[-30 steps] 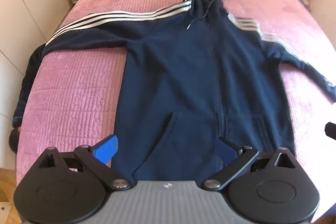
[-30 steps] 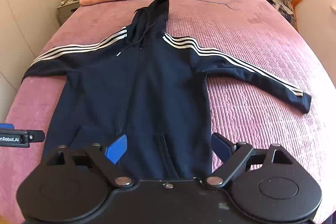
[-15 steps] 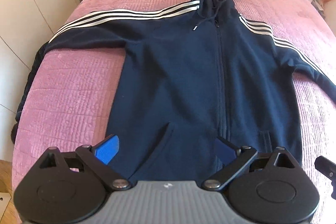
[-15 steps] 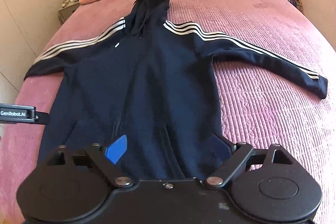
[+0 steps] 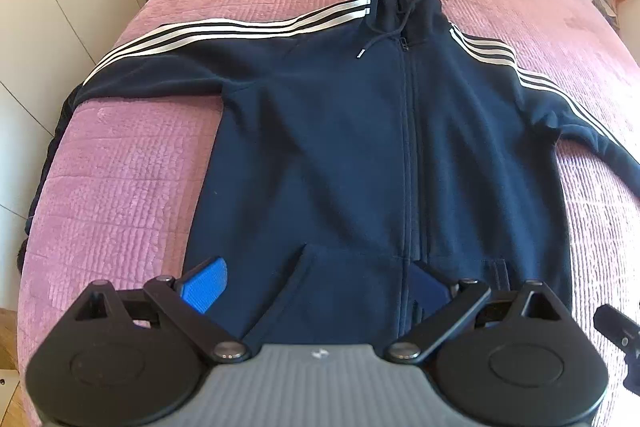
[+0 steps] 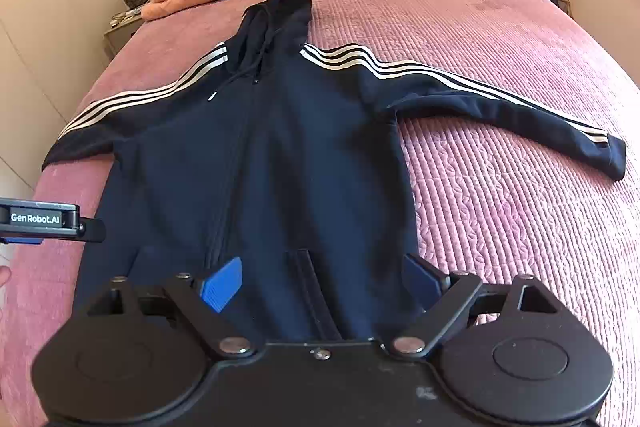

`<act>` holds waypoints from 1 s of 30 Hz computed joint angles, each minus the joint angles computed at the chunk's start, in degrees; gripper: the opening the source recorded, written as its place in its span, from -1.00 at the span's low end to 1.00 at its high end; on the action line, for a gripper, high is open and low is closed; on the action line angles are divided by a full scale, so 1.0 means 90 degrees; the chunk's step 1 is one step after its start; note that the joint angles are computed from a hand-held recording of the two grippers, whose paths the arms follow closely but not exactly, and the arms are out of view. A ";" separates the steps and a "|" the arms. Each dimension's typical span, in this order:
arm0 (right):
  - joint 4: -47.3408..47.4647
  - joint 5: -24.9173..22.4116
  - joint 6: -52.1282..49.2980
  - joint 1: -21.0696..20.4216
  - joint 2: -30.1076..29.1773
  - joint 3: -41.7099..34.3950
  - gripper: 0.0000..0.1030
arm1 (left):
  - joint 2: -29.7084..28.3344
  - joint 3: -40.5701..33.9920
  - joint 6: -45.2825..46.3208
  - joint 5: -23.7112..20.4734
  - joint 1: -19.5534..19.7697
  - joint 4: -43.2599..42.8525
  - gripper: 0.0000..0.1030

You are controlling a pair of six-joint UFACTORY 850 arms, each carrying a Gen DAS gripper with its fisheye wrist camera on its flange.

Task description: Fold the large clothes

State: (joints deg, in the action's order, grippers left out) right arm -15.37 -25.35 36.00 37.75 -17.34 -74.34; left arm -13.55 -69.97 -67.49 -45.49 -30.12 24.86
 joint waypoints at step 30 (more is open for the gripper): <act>0.1438 0.1246 -0.1756 0.0748 -0.2312 -0.1803 0.99 | -0.2017 -0.0678 0.1885 0.2443 0.3468 -0.1173 0.64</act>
State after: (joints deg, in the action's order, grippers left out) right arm -2.42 -14.14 20.20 44.48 -38.15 -90.57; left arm -31.70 -76.08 -50.52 -23.51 1.09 14.30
